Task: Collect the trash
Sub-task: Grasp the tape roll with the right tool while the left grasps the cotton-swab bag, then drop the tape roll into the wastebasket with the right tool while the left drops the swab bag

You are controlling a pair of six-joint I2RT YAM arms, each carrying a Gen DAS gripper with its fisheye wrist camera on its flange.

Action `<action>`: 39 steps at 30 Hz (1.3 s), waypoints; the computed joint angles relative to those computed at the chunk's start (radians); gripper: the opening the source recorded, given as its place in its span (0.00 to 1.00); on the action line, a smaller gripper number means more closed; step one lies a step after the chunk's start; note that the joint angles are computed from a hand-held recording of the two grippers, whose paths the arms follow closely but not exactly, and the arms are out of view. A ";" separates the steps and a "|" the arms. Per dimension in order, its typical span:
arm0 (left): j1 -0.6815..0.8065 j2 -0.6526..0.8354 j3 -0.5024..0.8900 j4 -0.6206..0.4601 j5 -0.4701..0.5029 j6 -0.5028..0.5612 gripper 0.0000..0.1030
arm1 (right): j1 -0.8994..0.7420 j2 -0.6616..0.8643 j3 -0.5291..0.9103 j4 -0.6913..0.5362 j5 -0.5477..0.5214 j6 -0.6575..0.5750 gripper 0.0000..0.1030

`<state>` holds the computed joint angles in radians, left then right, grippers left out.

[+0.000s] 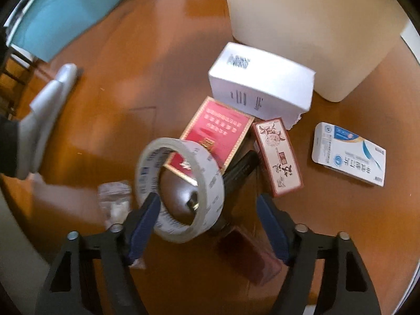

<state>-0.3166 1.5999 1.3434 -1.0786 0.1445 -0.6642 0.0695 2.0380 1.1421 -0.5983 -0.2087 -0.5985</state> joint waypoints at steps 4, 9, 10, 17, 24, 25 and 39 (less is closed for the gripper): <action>-0.101 -0.121 -0.328 0.080 0.054 -0.278 0.62 | 0.021 0.066 0.023 0.036 0.022 -0.003 0.38; -0.266 -0.126 -0.494 0.225 0.130 -0.555 0.62 | -0.006 0.043 0.050 -0.010 -0.043 0.027 0.19; -0.305 -0.104 -0.490 0.234 0.118 -0.589 0.62 | -0.022 0.027 0.052 -0.026 -0.067 0.032 0.19; -0.405 0.038 -0.465 0.357 0.118 -0.748 0.62 | -0.142 -0.101 0.057 -0.122 -0.192 0.098 0.19; -0.425 0.142 -0.403 0.391 0.099 -0.760 0.63 | -0.195 -0.171 0.019 -0.124 -0.226 0.143 0.19; -0.428 0.147 -0.394 0.388 0.096 -0.752 0.61 | -0.191 -0.182 0.006 -0.115 -0.227 0.153 0.19; -0.432 0.041 -0.288 0.196 0.001 -0.687 0.10 | -0.342 -0.265 0.384 -0.449 -0.340 0.077 0.19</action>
<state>-0.7486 1.6407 1.0558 -0.8828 0.1453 -1.3513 -0.2721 1.7728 1.5261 -1.0477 -0.5489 -0.5212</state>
